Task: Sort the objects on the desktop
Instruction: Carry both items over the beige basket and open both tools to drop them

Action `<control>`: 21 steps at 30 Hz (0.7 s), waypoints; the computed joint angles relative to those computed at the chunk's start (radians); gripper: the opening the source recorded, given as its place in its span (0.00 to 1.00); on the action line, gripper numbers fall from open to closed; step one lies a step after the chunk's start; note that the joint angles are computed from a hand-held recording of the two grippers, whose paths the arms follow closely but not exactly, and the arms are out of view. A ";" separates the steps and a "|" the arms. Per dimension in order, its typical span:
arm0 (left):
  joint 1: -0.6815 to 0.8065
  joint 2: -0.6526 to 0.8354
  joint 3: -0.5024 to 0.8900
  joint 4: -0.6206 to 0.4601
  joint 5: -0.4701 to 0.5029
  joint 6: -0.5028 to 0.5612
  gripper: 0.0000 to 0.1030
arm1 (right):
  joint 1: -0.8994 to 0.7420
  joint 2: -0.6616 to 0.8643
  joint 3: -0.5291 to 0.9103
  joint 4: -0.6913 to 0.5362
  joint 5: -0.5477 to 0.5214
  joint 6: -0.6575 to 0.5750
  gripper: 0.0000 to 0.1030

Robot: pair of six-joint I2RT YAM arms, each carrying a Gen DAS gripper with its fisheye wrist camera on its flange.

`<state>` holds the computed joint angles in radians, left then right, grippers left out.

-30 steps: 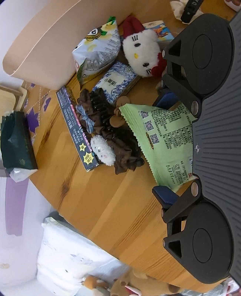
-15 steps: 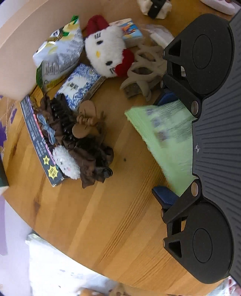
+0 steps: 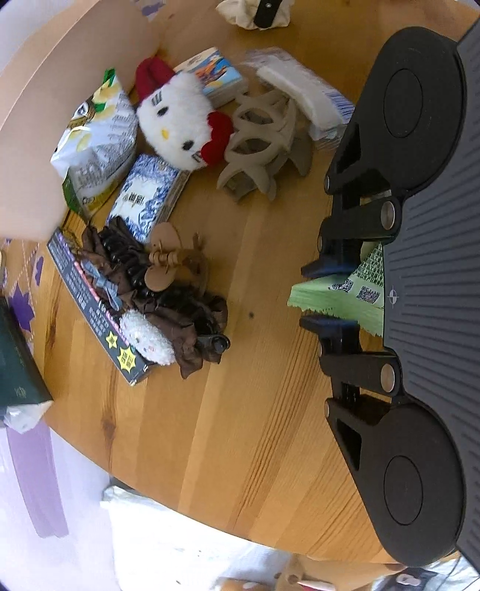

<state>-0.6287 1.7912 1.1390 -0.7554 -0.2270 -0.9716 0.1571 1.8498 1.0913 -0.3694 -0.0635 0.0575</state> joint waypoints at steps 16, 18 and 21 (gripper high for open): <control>0.015 -0.158 -0.054 0.069 -0.008 0.087 0.10 | -0.011 -0.213 -0.076 -0.017 -0.062 -0.021 0.19; 0.038 -0.170 -0.047 0.083 -0.003 0.103 0.10 | -0.011 -0.234 -0.059 -0.029 -0.071 -0.027 0.19; 0.061 -0.193 -0.019 0.072 -0.001 0.117 0.10 | -0.019 -0.250 -0.022 -0.050 -0.091 -0.033 0.19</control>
<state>-0.5675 1.5986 1.1200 -0.6839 -0.2282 -0.8547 0.1384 1.6000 1.0693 -0.4196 -0.1540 0.0244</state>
